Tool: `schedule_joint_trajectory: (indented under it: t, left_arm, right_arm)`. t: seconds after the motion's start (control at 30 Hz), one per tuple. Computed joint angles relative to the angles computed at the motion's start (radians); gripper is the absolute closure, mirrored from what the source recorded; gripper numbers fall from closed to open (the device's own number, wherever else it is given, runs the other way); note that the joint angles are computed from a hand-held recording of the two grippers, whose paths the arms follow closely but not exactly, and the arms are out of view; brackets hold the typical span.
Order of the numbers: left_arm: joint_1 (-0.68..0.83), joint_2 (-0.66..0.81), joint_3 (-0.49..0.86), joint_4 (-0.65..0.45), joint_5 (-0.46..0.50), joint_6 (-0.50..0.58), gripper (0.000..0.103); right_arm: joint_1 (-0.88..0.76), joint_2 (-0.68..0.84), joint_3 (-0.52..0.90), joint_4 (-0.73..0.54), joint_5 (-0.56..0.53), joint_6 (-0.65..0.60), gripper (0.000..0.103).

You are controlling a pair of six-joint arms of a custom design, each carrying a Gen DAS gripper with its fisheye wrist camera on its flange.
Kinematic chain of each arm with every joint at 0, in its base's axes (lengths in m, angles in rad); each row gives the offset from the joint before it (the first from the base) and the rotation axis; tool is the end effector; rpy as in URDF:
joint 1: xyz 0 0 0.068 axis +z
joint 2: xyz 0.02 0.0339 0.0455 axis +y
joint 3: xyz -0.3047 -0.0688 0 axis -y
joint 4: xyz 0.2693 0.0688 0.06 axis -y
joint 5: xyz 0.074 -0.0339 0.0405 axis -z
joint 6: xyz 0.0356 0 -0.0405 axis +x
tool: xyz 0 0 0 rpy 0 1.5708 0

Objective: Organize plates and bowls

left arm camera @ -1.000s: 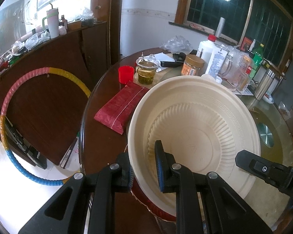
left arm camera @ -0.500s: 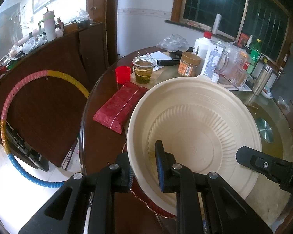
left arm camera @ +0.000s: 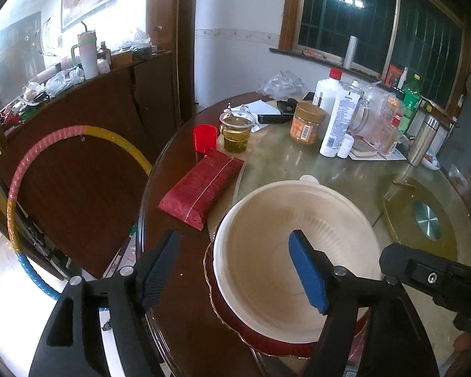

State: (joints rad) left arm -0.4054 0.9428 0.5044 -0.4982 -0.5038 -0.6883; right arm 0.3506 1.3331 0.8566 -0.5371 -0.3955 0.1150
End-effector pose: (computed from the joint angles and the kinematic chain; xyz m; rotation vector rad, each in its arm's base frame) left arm 0.1654 -0.0523 0.2154 -0.5275 2.2971 0.1155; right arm 0.2503 0.1062 0.2487 -0.4551 2.5733 0.6808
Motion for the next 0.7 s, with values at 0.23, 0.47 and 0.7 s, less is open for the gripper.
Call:
schedule_joint_trajectory:
  t: [0.23,0.47,0.7]
  left_arm:
    - [-0.028,-0.039,-0.006,-0.020,-0.022,-0.025,0.024]
    - [-0.156,-0.121,-0.024,-0.080,-0.129,-0.092,0.011]
    - [-0.299,-0.132,-0.025,-0.203,-0.267,-0.171,0.000]
  right_arm:
    - [0.004,-0.034,0.006,-0.032,0.030,-0.043,0.020]
    - [0.010,-0.153,-0.048,-0.024,0.063,-0.191,0.000]
    - [-0.078,-0.288,-0.128,-0.072,-0.014,-0.417,0.000]
